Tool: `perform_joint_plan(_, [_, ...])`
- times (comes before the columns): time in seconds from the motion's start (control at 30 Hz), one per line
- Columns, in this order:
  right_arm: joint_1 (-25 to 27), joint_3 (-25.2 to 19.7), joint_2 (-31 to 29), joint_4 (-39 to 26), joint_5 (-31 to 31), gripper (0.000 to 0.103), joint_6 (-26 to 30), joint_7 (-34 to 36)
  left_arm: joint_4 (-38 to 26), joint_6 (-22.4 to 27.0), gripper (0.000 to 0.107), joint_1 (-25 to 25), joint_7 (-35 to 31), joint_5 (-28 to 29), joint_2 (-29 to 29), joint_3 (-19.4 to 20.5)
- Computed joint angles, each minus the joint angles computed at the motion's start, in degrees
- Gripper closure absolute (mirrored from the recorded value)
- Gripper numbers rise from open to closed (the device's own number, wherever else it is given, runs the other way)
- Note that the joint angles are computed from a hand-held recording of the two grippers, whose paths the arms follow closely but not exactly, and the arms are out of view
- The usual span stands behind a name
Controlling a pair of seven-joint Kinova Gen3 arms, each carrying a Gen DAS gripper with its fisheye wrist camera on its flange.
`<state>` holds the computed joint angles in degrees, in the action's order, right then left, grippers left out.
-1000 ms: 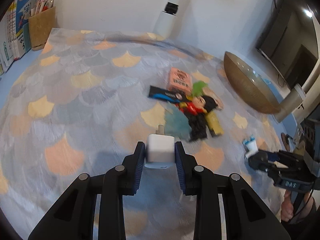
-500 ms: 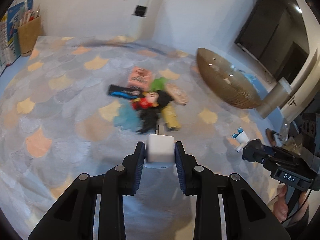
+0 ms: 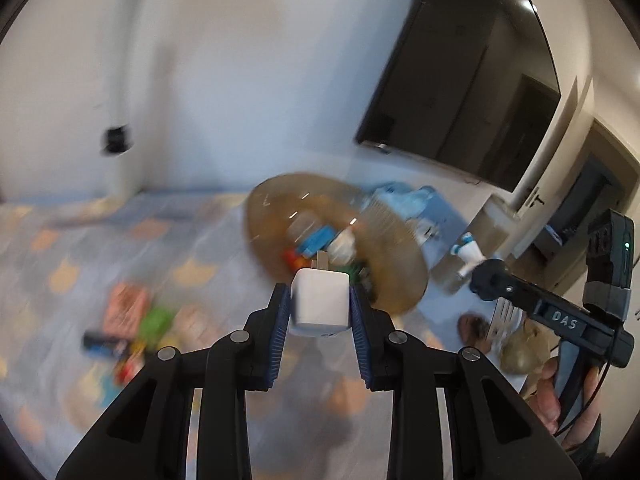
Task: Organize rigid objects
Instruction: 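Carry the cube and figurine over the amber bowl and open both tools, then grasp the light-blue translucent piece with the left tool while the right tool grasps the black robot figurine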
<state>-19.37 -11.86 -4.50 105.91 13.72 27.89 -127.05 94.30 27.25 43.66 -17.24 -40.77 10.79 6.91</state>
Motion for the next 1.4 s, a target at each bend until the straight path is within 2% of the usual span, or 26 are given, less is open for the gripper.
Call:
perform_joint_plan(0.17, [-0.8,1.4,7.3,-6.7,2.1,0.064,4.5,-1.4,-8.8,0.6,0.081,-1.6,-11.2,10.0,8.5,-0.3])
perform_joint_plan(0.27, [-0.9,3.4,11.2,-9.3,-2.0,0.064,6.9,1.9,-11.3,0.7,0.081,-4.8,-16.0,14.4,12.6,2.8])
perform_joint_plan(0.33, [-1.6,4.7,13.2,-10.6,-2.4,0.064,8.6,2.1,-12.7,1.3,0.081,-6.4,-17.2,14.3,14.4,4.9])
perform_joint_plan(0.5, [-1.6,6.5,15.2,-11.6,-4.3,0.064,8.7,3.8,-15.1,4.4,0.080,-13.2,-11.3,4.3,18.3,16.4])
perform_joint_plan(0.53, [-2.1,6.9,15.5,-11.9,-3.7,0.064,9.2,3.2,-15.6,5.2,0.078,-13.1,-10.1,2.0,18.6,17.1])
perform_joint_plan(0.57, [-2.4,7.1,15.5,-12.0,-2.7,0.064,9.1,2.3,-16.0,6.3,0.065,-13.2,-8.9,-0.2,18.7,18.1])
perform_joint_plan(0.63, [-4.7,8.6,14.6,-11.8,1.4,0.062,9.4,-1.8,-16.4,9.4,0.057,-12.2,-5.5,-4.9,18.0,18.5])
perform_joint_plan(0.67, [-5.7,9.4,13.7,-11.5,3.0,0.059,9.5,-3.9,-15.5,9.6,0.054,-12.6,-3.2,-7.2,17.2,19.3])
perform_joint_plan(0.73, [-4.6,8.4,10.9,-9.4,3.5,0.058,7.0,-5.4,-11.1,7.3,0.048,-13.7,1.4,-11.3,13.5,19.9])
perform_joint_plan(0.77, [-4.3,7.9,9.3,-8.2,3.7,0.058,5.9,-6.2,-8.4,5.9,0.042,-13.1,3.7,-12.4,10.8,18.6])
perform_joint_plan(0.83, [-3.9,6.7,7.3,-6.9,4.3,0.057,5.3,-7.4,-3.5,4.2,0.034,-9.5,8.4,-15.1,5.5,13.5])
perform_joint_plan(0.93, [-3.5,4.3,5.0,-5.9,2.7,0.057,5.1,-6.4,4.1,2.1,0.033,-3.0,15.4,-17.9,-2.3,5.6])
perform_joint_plan(1.03, [-4.3,1.9,3.5,-5.4,1.8,0.057,4.7,-5.6,8.6,6.6,0.033,5.0,22.4,-21.4,-6.8,-0.6])
perform_joint_plan(1.13, [-6.0,-0.8,2.8,-3.5,2.1,0.040,2.5,-6.0,13.8,13.3,0.032,12.9,29.4,-24.2,-10.2,-5.3])
perform_joint_plan(1.23, [-8.8,-3.5,4.3,-1.6,4.8,0.040,1.0,-8.5,19.6,18.0,0.031,20.9,36.4,-24.7,-11.9,-11.3])
perform_joint_plan(1.33, [-13.5,-4.1,7.6,0.2,9.0,0.040,-0.2,-12.3,24.8,18.5,0.031,27.2,42.4,-24.5,-11.7,-17.8])
perform_joint_plan(1.4, [-16.2,-3.9,10.2,0.8,10.8,0.040,-1.0,-13.6,27.8,17.9,0.031,28.9,46.4,-25.1,-10.8,-20.0])
